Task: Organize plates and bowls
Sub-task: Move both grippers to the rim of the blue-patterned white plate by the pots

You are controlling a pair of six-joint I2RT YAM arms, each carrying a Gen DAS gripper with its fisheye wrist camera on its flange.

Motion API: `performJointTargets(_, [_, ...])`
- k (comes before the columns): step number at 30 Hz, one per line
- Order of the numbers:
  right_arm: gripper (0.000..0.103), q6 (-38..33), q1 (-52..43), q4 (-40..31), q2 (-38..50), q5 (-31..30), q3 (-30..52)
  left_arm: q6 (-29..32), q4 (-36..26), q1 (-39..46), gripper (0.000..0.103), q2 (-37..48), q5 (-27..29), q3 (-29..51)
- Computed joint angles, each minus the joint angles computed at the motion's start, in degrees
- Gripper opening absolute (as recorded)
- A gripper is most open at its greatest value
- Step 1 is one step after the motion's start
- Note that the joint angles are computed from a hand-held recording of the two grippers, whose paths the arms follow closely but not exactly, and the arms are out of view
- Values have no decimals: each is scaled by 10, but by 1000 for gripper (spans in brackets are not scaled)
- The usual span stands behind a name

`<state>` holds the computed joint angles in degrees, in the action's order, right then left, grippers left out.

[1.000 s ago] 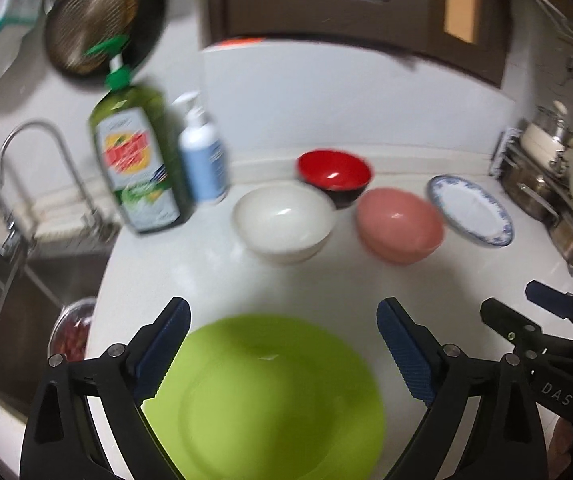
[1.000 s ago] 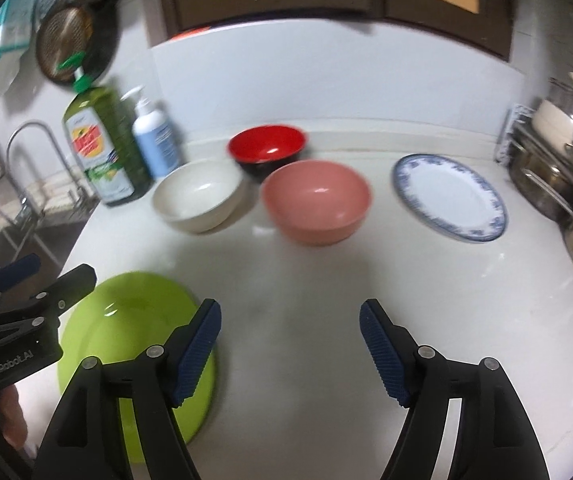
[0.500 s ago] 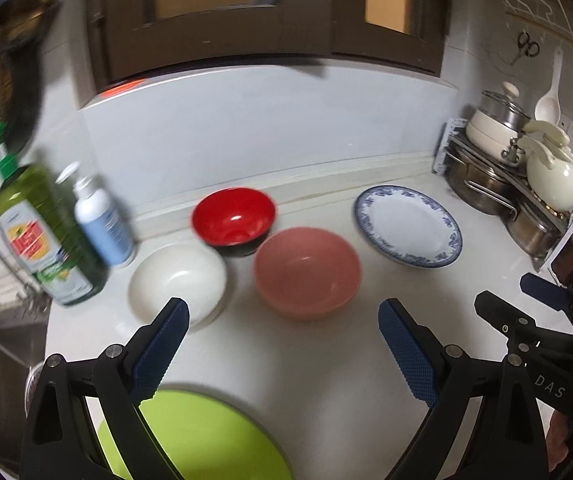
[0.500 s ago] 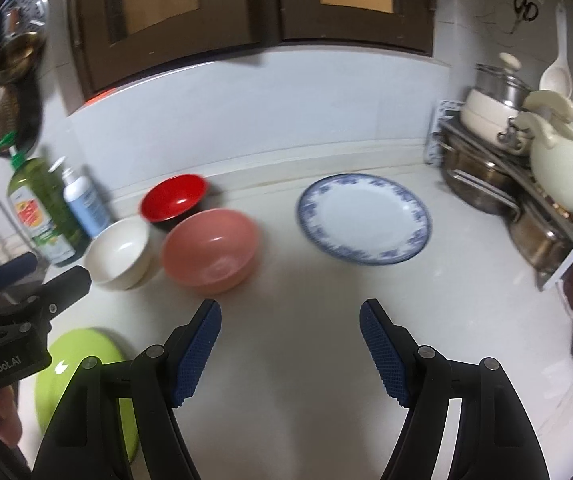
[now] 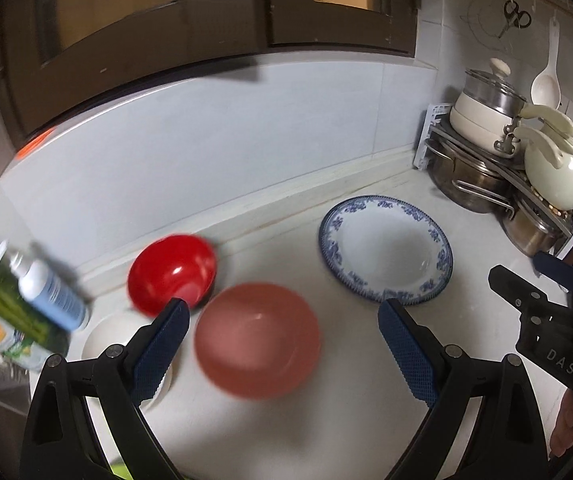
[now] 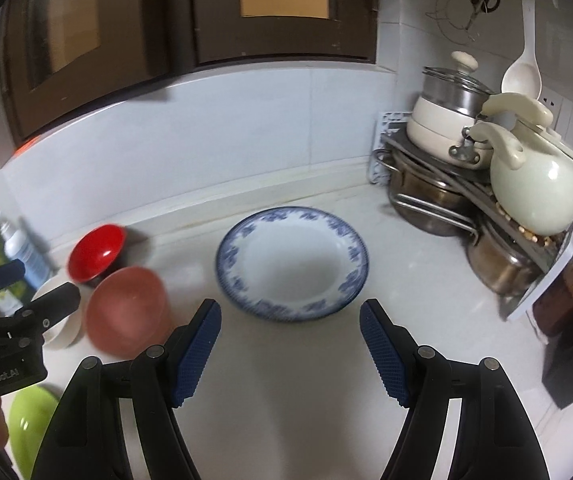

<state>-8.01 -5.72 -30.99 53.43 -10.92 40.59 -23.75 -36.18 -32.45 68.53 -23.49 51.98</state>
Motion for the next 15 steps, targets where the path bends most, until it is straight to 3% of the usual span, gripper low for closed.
performJointTargets(15, [73,-4,-20,91,265,15,134,55,45,73,95,254,114,167])
